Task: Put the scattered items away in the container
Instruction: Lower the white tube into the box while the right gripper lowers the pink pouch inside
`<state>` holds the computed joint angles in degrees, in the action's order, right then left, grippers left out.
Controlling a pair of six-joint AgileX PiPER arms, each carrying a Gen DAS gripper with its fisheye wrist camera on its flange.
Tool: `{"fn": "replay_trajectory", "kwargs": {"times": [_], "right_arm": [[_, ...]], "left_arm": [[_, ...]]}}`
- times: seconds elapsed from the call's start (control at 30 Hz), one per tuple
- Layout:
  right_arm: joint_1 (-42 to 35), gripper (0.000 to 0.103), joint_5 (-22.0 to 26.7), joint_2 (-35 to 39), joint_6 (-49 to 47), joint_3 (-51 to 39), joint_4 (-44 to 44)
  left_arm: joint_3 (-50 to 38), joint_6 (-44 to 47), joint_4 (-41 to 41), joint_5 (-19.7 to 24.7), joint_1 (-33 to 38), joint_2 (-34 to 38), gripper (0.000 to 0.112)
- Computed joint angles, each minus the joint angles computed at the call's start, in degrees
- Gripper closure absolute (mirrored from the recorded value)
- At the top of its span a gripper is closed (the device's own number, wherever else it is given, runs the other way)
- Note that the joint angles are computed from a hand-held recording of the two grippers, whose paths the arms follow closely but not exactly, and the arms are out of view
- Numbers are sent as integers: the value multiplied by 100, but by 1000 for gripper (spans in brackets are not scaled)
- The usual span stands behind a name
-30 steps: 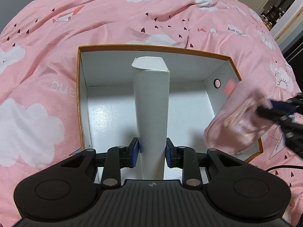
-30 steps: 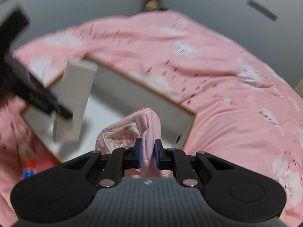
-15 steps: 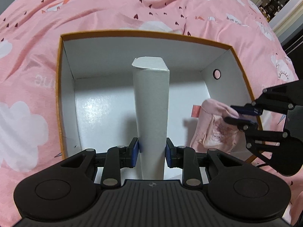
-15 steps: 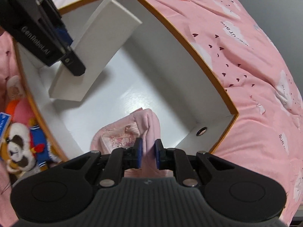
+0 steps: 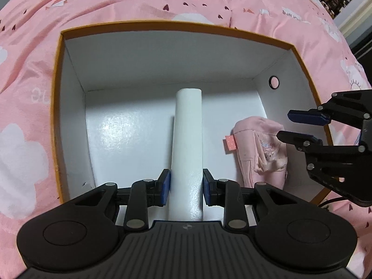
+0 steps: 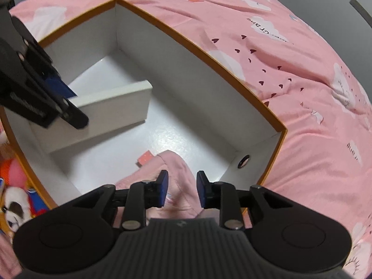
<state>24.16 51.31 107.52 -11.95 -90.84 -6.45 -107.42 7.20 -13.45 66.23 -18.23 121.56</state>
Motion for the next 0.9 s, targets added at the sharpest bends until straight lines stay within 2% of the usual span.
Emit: {"fn": "replay_trajectory", "kwargs": {"times": [0.33,0.5,0.6,0.9], "right_arm": [[-35,74,-262,-291,248,422,150],[-133,73,-402,-338,128,604,447],[-179,73,-501,-367,86,726,591],[-306,67,-606,-468,69,929,890]], "left_arm": [[-108,205,1141,-328,-534,97,80],[248,-329,2826,-867,-1109,38,80],[429,-523,3326,-1011,-1262,63,80],[300,-115,2352,-847,-1014,103,80]]}}
